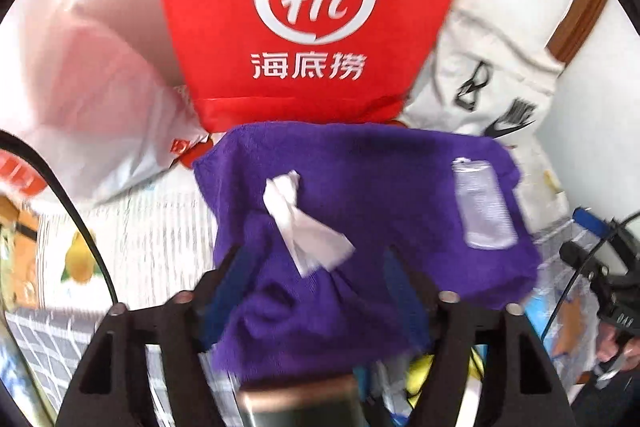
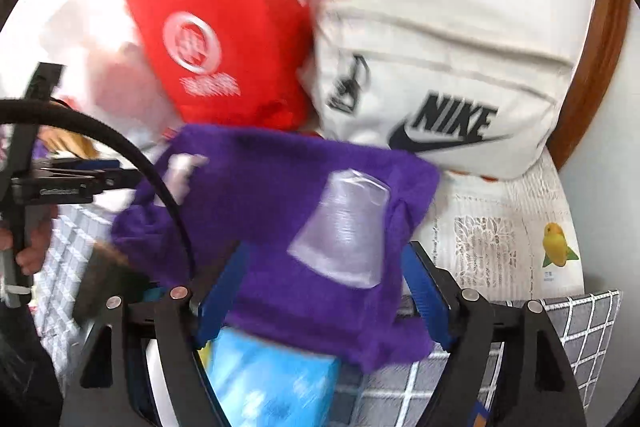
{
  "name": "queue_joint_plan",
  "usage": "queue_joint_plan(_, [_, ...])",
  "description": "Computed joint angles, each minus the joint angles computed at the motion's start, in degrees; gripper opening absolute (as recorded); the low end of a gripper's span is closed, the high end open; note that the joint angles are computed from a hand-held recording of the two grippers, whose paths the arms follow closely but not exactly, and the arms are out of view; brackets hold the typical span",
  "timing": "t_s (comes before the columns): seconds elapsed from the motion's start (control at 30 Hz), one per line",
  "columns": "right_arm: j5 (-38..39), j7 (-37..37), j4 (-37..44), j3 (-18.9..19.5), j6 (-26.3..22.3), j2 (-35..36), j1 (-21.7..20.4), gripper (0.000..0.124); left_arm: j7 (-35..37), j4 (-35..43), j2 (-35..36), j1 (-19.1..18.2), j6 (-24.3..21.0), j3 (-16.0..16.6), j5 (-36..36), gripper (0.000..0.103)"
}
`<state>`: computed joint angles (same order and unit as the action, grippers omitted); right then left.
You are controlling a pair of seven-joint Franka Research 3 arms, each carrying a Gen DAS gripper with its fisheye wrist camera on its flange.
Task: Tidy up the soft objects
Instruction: 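Open the left tool onto the purple towel while the right tool releases the mesh bag there, then grasp the white orange-print snack packet with the right tool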
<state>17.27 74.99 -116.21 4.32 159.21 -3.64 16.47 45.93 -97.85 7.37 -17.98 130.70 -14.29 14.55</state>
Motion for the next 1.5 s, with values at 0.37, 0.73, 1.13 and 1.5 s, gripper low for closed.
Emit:
queue_joint_plan(0.37, [0.1, 1.9, -25.0, 9.1, 12.4, -21.5, -6.2, 0.08, -2.8, -23.9, -22.4, -2.5, 12.7, -1.7, -7.4, 0.078])
queue_joint_plan(0.73, [-7.8, 13.6, -44.9, 14.5, 15.1, -38.8, -2.3, 0.08, -14.3, -37.0, -32.0, -8.2, 13.2, -4.1, -12.6, 0.078])
queue_joint_plan(1.13, [-6.0, 13.1, -54.9, 6.7, 22.4, -39.4, 10.8, 0.081, -27.6, -34.8, -35.1, -9.5, -1.3, -10.7, 2.4, 0.078])
queue_joint_plan(1.5, [-7.3, 15.1, -52.8, 12.4, 24.4, -31.2, 5.3, 0.081, -28.0, -34.2, -34.3, -11.5, -2.1, -10.3, 3.0, 0.078])
